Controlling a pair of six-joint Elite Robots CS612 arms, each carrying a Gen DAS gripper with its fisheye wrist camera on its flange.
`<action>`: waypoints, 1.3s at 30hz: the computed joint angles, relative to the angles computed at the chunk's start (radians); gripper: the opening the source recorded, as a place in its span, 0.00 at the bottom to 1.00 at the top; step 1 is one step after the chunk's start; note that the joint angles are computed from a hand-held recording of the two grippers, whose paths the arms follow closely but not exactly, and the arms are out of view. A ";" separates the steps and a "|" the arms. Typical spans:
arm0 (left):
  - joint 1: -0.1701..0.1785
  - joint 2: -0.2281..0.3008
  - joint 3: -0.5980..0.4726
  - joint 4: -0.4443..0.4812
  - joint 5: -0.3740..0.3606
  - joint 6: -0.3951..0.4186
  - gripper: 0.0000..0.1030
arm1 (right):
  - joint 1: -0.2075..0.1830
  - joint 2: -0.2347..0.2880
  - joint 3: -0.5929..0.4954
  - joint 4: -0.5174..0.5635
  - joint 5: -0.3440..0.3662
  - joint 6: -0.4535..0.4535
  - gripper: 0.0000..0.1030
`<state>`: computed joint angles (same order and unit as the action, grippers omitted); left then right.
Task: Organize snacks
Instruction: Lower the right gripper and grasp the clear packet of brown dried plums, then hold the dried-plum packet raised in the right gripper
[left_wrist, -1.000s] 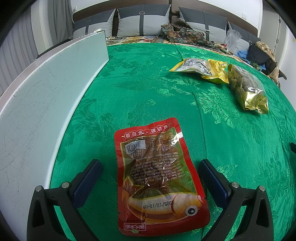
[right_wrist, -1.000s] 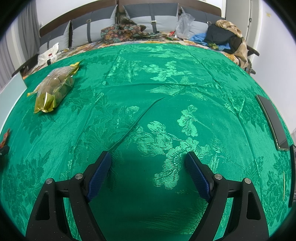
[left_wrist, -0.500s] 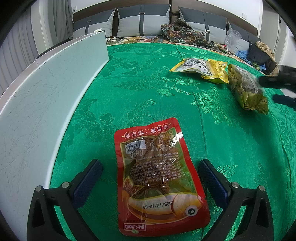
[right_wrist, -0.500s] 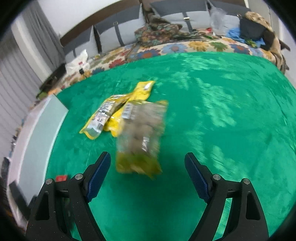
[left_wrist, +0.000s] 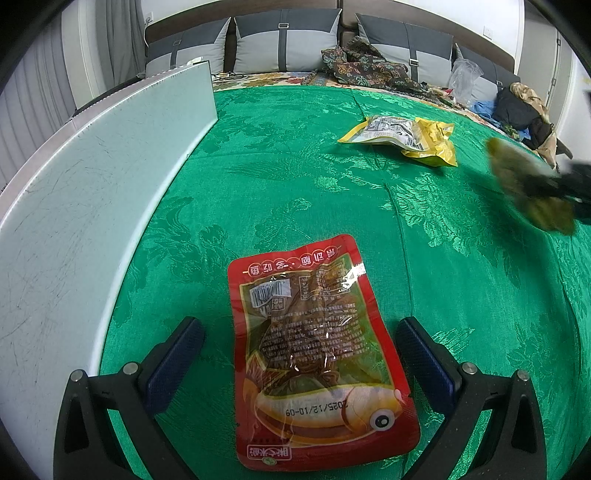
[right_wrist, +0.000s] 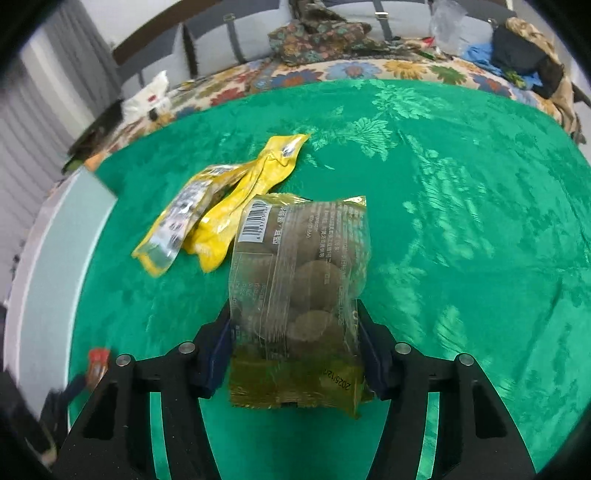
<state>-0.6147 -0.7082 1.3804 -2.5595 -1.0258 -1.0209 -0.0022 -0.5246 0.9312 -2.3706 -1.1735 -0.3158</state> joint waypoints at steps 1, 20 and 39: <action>0.000 0.000 0.000 0.000 0.000 0.000 1.00 | -0.008 -0.017 0.022 0.004 0.011 -0.034 0.60; 0.000 0.000 0.000 -0.001 0.000 0.001 1.00 | -0.076 -0.150 0.428 -0.412 -0.043 -0.258 0.81; 0.000 0.000 0.000 -0.001 0.000 0.001 1.00 | -0.078 -0.145 0.424 -0.422 -0.042 -0.243 0.82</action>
